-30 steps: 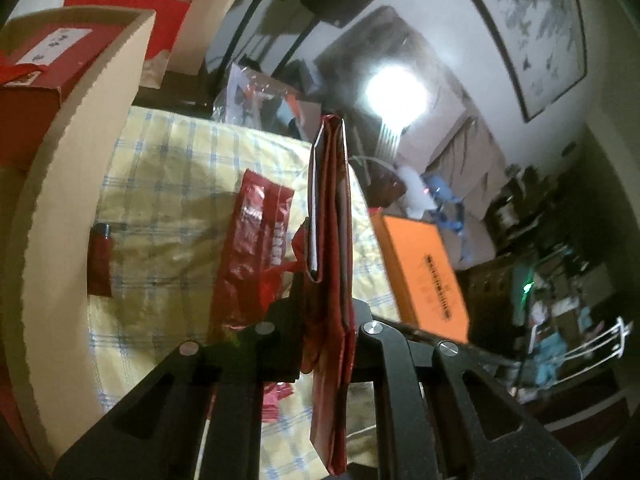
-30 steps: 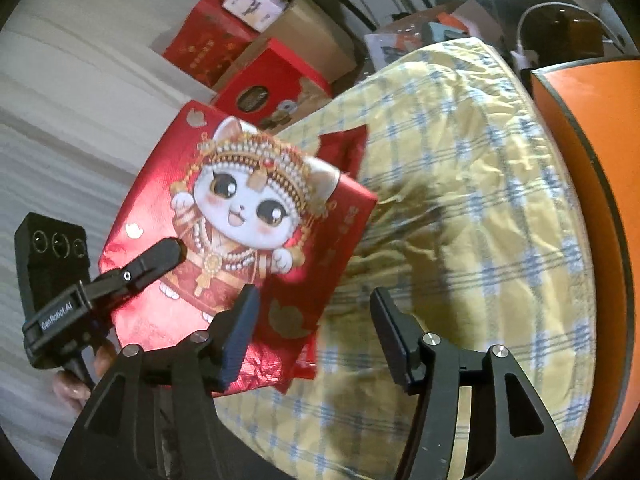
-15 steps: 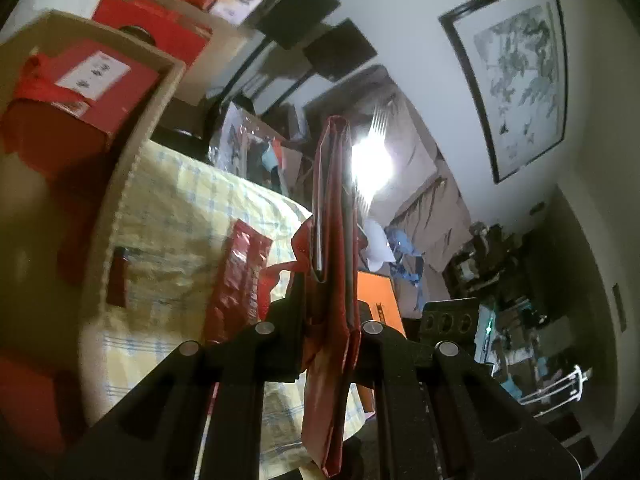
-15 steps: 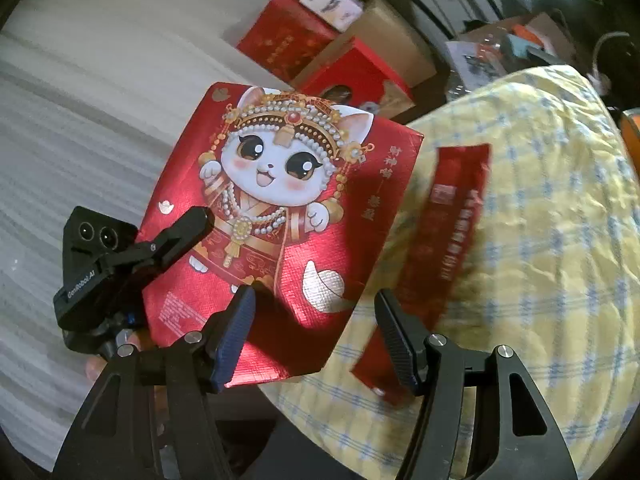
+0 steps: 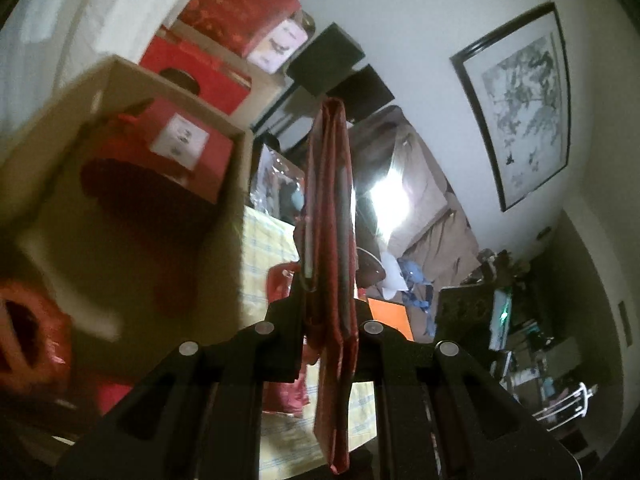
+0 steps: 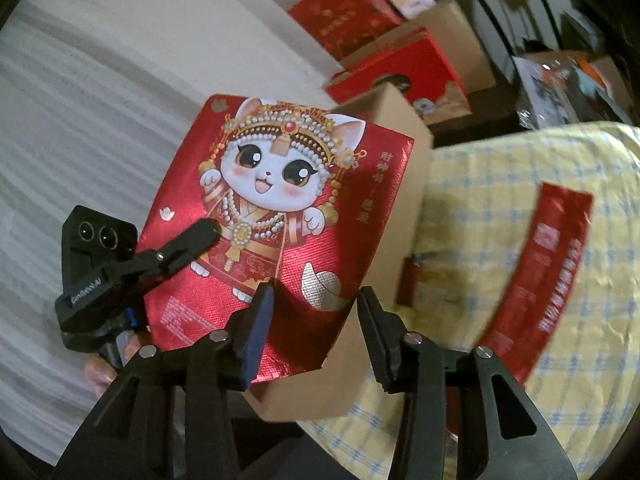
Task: Organize objects
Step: 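Carry the cat-printed bag over the cardboard box and lower it in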
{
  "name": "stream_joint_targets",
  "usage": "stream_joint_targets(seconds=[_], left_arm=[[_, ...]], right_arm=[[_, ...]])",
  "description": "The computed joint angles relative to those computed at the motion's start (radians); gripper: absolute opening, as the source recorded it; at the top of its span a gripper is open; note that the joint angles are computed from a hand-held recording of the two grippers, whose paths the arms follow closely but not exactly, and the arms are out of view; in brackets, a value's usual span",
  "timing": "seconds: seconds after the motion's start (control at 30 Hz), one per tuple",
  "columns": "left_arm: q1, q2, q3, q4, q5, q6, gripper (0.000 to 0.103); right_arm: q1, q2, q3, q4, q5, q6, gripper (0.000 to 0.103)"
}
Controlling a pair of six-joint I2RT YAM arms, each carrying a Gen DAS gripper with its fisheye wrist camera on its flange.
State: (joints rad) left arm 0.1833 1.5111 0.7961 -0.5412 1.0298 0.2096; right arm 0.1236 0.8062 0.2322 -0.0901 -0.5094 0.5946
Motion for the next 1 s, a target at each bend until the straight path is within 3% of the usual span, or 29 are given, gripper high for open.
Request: stream_joint_targets(seconds=[0.23, 0.37, 0.7, 0.93, 1.0], left_arm=[[0.117, 0.121, 0.121, -0.195, 0.02, 0.223, 0.011], [0.144, 0.204, 0.173, -0.226, 0.006, 0.275, 0.011], [0.144, 0.379, 0.263, -0.169, -0.102, 0.268, 0.012], [0.14, 0.467, 0.269, -0.102, -0.154, 0.232, 0.011], [0.136, 0.475, 0.27, -0.089, -0.182, 0.213, 0.016]], right_arm=[[0.159, 0.224, 0.142, 0.078, 0.134, 0.01, 0.045], [0.198, 0.346, 0.199, 0.116, 0.176, 0.006, 0.044], [0.205, 0.55, 0.264, 0.195, 0.204, -0.036, 0.038], [0.197, 0.59, 0.266, 0.225, 0.199, -0.044, 0.038], [0.197, 0.58, 0.259, 0.224, 0.199, -0.043, 0.038]])
